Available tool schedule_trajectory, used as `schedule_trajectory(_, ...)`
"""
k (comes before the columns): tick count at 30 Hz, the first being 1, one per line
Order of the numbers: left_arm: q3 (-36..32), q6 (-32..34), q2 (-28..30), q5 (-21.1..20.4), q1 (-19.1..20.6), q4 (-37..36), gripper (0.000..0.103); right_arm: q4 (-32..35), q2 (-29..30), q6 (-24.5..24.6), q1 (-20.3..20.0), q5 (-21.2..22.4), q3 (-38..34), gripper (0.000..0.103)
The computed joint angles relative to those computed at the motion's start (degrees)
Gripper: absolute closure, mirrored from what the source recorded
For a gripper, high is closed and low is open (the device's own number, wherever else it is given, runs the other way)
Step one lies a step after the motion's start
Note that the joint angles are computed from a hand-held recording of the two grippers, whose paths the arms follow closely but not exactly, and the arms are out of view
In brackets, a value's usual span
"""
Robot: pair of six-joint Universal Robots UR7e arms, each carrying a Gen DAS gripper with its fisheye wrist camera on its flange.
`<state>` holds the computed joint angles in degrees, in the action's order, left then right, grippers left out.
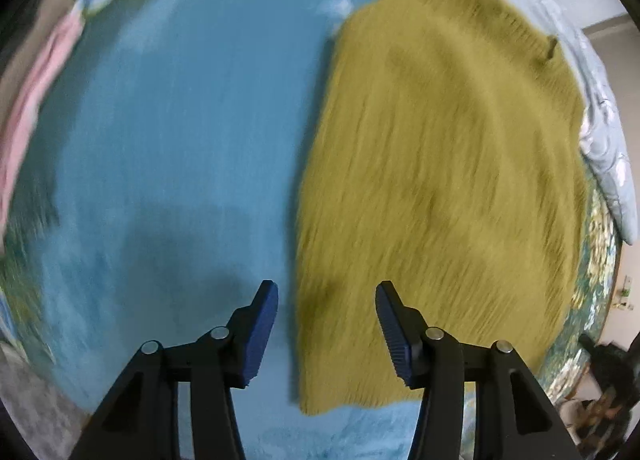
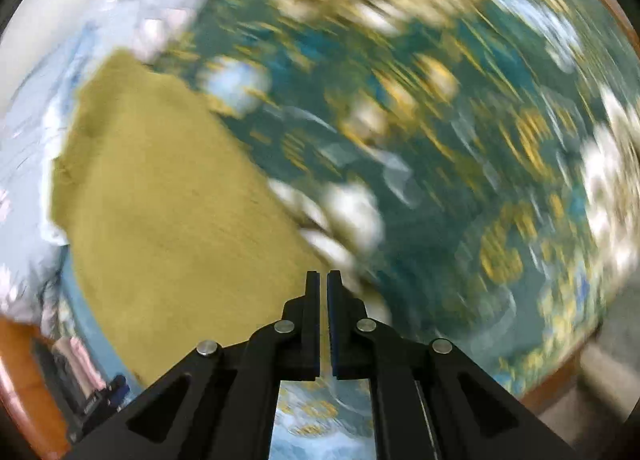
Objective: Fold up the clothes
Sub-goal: 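Grasp the olive-green sweater shoulder with the left gripper and lift it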
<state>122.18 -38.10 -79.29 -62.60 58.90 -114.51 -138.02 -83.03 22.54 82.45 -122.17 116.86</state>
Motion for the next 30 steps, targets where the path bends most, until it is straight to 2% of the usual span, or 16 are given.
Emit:
schedule_trajectory(2, -3.68, 4.04, 3.08, 1.77, -0.19, -1.76, 0.035, 0.24, 3.13, -5.74, 1.54, 0.86, -4.52, 0.090)
schedule_trajectory(4, -7.88, 8.19, 6.68, 3.58, -0.20, -3.27, 0.029, -0.07, 5.54, -12.01, 2.65, 1.49, -7.28, 0.061)
schedule_trajectory(6, -10.61, 12.39, 8.86, 5.06, -0.37, -4.40, 0.024, -0.38, 8.20, -18.68, 3.72, 1.95, -10.00, 0.057)
schedule_trajectory(8, -12.01, 16.47, 11.07, 6.16, -0.92, -6.48, 0.019, 0.58, 12.84, -25.39, 4.27, 1.94, -15.43, 0.049)
schedule_trajectory(10, -17.31, 22.03, 16.03, 7.41, -0.55, -7.50, 0.015, 3.00, 18.55, -31.46, 5.35, 1.17, -22.79, 0.048)
schedule_trajectory(12, -25.43, 28.23, 22.61, 8.29, 0.72, -7.33, 0.013, 4.74, 22.85, -35.47, 6.11, 0.12, -28.29, 0.048)
schedule_trajectory(17, -39.98, 41.97, 33.83, 10.87, 1.84, -3.79, 0.012, 9.20, 33.71, -45.84, 7.34, -4.13, -42.38, 0.048)
schedule_trajectory(20, -43.64, 48.04, 36.44, 11.58, 2.64, -1.48, 0.012, 11.78, 40.72, -52.27, 7.18, -5.98, -51.40, 0.048)
schedule_trajectory(23, -47.29, 53.36, 39.49, 12.05, 3.73, 0.59, 0.012, 16.57, 46.29, -56.15, 6.94, -7.01, -59.60, 0.048)
schedule_trajectory(30, -54.22, 56.82, 43.66, 10.23, 5.69, 6.16, 0.015, 27.98, 55.12, -61.85, 6.78, -10.51, -73.23, 0.049)
